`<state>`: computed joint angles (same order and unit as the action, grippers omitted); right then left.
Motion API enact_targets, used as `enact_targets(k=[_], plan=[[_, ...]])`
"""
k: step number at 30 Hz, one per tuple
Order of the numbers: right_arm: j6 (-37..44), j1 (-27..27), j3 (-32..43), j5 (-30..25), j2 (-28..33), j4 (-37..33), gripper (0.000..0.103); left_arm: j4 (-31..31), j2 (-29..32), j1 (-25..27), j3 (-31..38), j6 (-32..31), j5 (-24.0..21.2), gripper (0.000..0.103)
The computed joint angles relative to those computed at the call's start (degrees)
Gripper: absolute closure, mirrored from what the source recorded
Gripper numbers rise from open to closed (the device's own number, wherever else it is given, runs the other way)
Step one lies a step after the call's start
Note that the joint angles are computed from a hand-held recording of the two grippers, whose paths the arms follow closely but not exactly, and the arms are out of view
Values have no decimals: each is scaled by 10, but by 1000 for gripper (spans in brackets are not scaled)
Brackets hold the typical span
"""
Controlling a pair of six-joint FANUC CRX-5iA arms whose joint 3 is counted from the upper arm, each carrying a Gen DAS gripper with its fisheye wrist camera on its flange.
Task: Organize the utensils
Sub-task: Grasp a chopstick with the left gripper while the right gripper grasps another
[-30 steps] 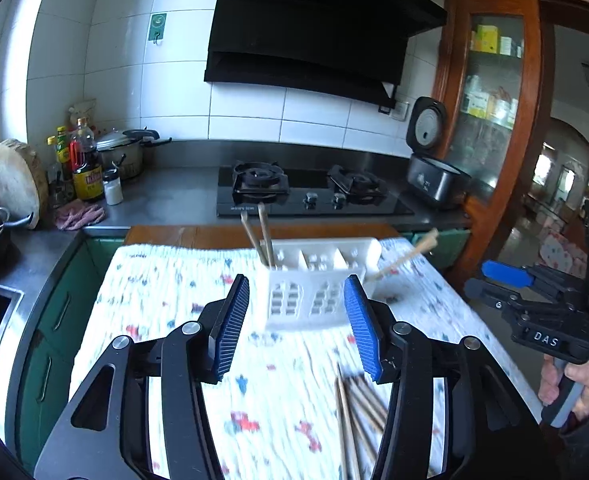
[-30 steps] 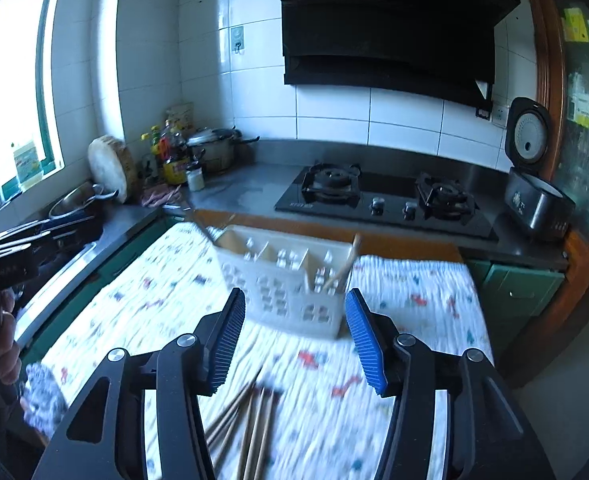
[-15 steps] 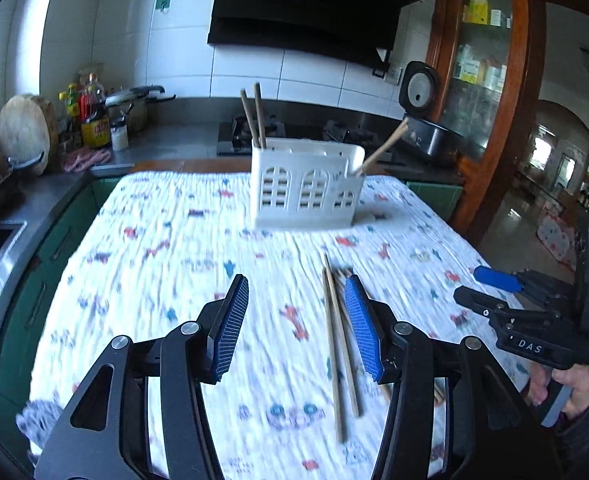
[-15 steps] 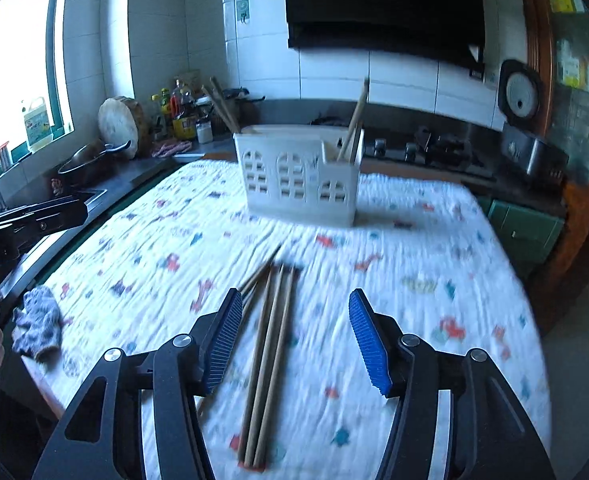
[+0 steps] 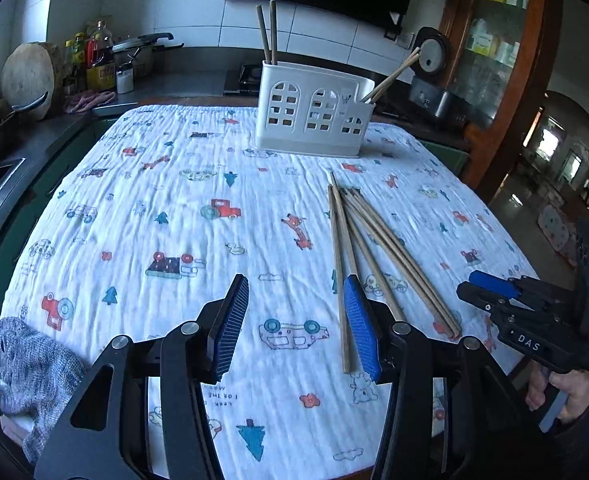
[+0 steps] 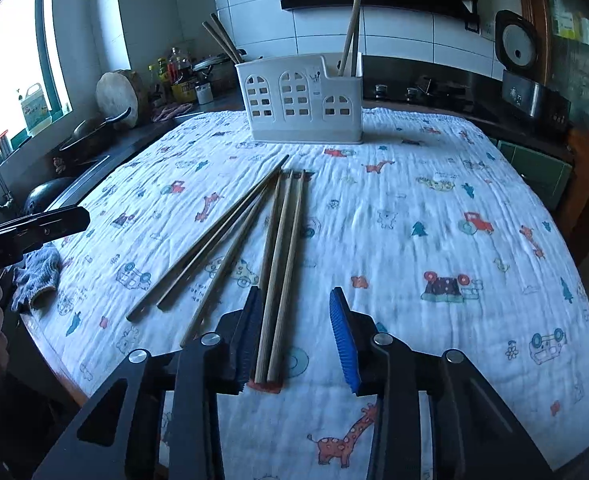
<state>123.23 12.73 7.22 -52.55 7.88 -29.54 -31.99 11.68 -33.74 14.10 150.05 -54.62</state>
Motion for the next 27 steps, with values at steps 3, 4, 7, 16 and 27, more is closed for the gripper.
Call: enact_targets(k=[3, 4, 7, 16, 27], plan=[[-2, 5, -5, -1, 3, 7, 82, 2, -2, 0, -6, 3, 3, 54], [-5, 8, -6, -1, 5, 10, 84, 6, -2, 1, -8, 1, 6, 55], [-18, 9, -3, -5, 12, 13, 86, 15, -1, 2, -12, -9, 13, 58], [-28, 15, 0, -9, 20, 25, 90, 58, 7, 14, -26, -36, 41, 67], [-29, 36, -32, 30, 3, 66, 94, 99, 30, 21, -24, -75, 65, 76]])
